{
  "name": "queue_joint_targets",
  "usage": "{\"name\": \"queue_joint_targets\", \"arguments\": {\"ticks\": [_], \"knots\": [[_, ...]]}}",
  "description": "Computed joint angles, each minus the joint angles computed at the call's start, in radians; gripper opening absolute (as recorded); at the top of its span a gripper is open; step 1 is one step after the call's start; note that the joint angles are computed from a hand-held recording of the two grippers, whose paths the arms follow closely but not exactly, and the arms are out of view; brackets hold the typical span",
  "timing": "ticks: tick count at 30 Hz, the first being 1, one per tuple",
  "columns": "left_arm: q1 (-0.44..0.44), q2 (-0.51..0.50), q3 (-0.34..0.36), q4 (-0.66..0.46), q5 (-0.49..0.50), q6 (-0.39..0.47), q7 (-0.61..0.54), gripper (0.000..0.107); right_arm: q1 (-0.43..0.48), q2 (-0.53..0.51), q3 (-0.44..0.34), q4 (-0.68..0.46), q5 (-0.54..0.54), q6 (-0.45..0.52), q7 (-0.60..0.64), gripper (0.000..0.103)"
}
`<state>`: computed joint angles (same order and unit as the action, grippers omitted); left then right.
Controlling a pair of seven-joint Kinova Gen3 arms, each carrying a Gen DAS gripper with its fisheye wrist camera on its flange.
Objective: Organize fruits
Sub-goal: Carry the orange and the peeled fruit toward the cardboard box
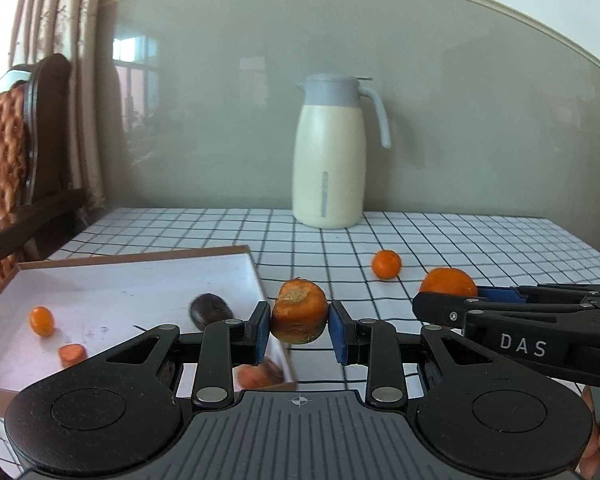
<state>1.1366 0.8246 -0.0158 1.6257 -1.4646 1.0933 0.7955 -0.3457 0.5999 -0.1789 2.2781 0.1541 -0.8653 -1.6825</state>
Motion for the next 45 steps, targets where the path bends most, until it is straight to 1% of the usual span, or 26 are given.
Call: {"name": "queue_joint_targets", "arguments": {"ticks": [10, 15, 22, 34, 45], "knots": [[0.002, -0.030, 0.014, 0.084, 0.018, 0.081, 0.101, 0.032, -0.041, 0.026, -0.011, -0.001, -0.019, -0.098, 0.016, 0.030], [-0.003, -0.039, 0.027, 0.124, 0.036, 0.133, 0.150, 0.032, -0.087, 0.048, -0.007, -0.007, -0.059, -0.159, 0.047, 0.030], [-0.019, -0.048, 0.044, 0.166, 0.074, 0.196, 0.209, 0.032, -0.146, 0.073, -0.010, -0.033, -0.101, -0.184, 0.082, 0.030], [-0.050, -0.062, 0.066, 0.238, 0.142, 0.269, 0.311, 0.032, -0.205, 0.101, -0.019, -0.083, -0.139, -0.188, 0.094, 0.030], [-0.080, -0.073, 0.082, 0.291, 0.189, 0.268, 0.355, 0.032, -0.241, 0.126, -0.022, -0.148, -0.163, -0.139, 0.086, 0.030]]}}
